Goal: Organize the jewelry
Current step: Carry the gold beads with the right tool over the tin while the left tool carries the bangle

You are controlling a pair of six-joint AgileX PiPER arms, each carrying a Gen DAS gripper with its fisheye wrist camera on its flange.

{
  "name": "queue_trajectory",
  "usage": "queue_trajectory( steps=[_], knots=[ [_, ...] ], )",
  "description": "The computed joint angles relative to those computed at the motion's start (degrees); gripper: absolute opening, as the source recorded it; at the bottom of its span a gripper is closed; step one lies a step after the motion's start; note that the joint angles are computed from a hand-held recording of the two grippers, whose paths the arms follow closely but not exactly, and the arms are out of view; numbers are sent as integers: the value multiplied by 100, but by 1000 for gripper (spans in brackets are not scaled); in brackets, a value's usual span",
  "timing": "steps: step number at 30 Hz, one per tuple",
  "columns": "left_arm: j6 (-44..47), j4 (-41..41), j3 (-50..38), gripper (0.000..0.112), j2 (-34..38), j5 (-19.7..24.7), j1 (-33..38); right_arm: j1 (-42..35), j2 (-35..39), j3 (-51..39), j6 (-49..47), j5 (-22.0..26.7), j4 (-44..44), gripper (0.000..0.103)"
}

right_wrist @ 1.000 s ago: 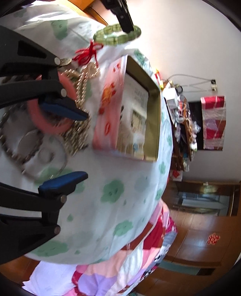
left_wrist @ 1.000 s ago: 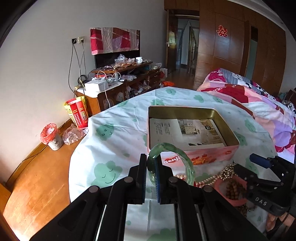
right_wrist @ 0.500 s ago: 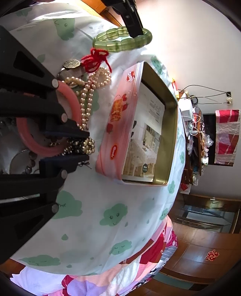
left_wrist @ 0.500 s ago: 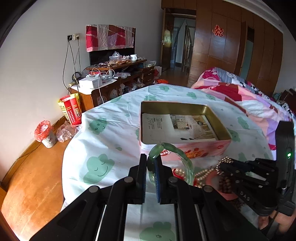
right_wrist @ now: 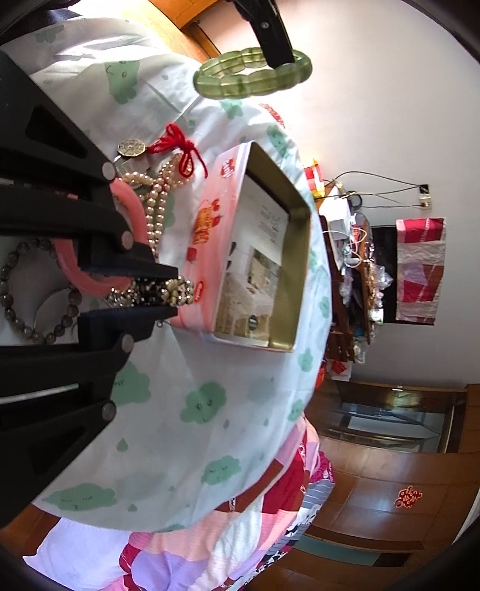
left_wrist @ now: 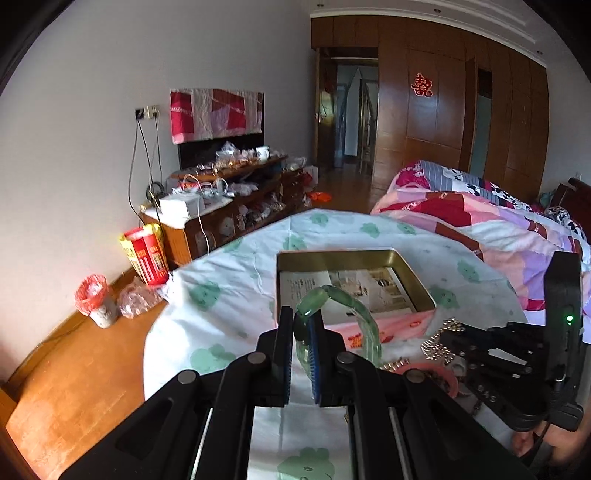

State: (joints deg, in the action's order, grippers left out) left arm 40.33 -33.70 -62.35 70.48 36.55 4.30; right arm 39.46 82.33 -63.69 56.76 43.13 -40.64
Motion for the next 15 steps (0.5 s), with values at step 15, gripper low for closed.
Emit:
queue_trajectory(
  steps=[15],
  knots=[
    [-1733, 2032, -305, 7, 728, -813, -843, -48, 81, -257, -3, 359, -527, 15]
  ],
)
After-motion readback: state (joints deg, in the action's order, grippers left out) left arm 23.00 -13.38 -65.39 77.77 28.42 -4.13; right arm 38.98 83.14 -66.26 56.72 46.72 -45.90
